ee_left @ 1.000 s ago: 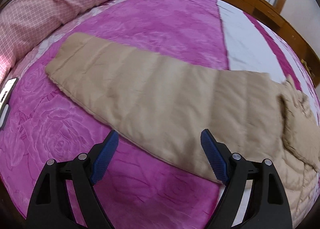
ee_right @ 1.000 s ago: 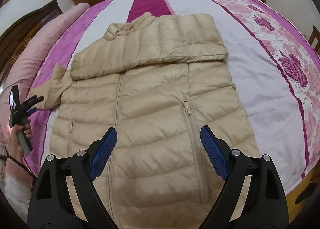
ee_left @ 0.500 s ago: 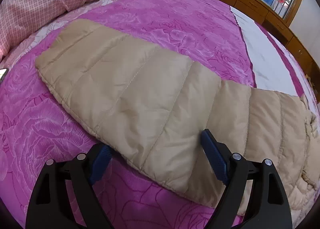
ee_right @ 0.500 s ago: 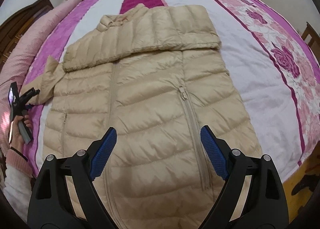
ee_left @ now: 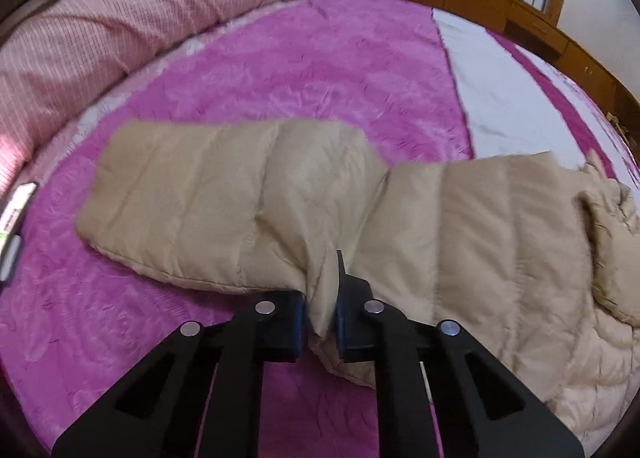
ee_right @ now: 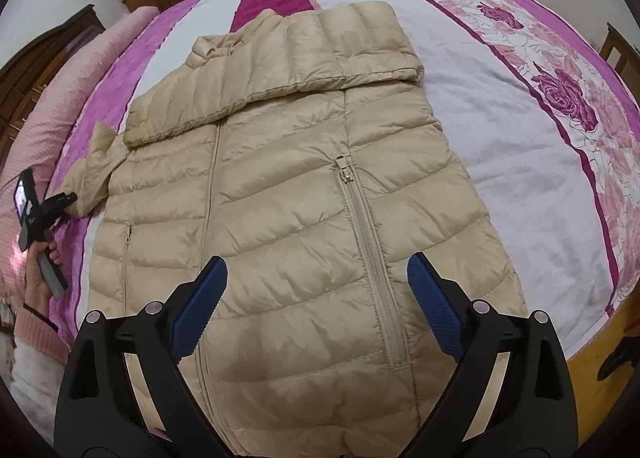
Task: Fold large clothes
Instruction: 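Move the left gripper to the other sleeve and grasp its cuff, then lift the sleeve with the left gripper, fold it across the jacket body, release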
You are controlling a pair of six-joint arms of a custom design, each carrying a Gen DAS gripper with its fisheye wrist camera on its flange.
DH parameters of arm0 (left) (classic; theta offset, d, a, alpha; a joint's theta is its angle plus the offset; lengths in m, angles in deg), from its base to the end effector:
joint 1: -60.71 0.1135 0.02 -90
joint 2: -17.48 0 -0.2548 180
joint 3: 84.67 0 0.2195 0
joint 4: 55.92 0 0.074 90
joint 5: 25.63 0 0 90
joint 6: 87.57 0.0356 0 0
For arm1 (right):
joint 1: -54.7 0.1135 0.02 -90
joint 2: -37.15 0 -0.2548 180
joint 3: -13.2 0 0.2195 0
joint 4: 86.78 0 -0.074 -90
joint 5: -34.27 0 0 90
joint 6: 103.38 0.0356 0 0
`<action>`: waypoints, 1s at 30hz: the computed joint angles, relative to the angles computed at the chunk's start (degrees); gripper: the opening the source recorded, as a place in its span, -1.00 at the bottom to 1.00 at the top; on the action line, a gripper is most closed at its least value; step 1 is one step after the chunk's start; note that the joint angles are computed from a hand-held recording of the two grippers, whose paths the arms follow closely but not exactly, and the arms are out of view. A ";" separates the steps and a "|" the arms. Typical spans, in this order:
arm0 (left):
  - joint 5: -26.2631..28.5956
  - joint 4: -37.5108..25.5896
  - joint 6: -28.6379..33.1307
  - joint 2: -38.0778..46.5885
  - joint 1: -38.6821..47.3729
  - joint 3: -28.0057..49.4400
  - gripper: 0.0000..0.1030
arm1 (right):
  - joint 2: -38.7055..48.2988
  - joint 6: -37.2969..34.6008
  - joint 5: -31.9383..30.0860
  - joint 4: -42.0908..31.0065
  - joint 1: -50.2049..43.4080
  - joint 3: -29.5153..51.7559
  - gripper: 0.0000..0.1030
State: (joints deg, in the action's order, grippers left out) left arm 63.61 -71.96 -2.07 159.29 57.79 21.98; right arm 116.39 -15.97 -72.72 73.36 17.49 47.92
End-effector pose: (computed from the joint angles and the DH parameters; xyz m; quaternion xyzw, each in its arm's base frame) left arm 0.4678 -0.0234 0.0592 -0.0152 0.9431 -0.0152 0.3319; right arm 0.1462 -0.0979 0.1125 0.2557 0.9305 0.0608 0.2552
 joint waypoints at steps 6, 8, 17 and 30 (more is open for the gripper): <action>0.56 8.31 1.05 -12.37 -0.48 -15.29 -0.82 | -0.19 -2.15 -2.76 -0.39 -4.56 -0.41 0.77; 2.92 11.41 1.34 -17.97 -0.72 -21.26 -0.82 | -0.95 -2.76 -3.68 -1.05 -5.82 -0.26 0.77; 6.05 13.52 2.05 -33.45 -6.70 -31.12 -0.83 | -3.51 -4.37 -2.40 -3.00 -5.62 1.52 0.85; 1.75 11.99 0.97 -36.85 -21.97 -29.01 -0.83 | -4.99 -8.80 -4.35 -5.22 -11.07 4.32 0.85</action>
State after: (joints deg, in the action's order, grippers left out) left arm 65.36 -59.98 -1.10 122.44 35.82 -7.03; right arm 111.40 -24.77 -77.07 68.15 6.41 52.24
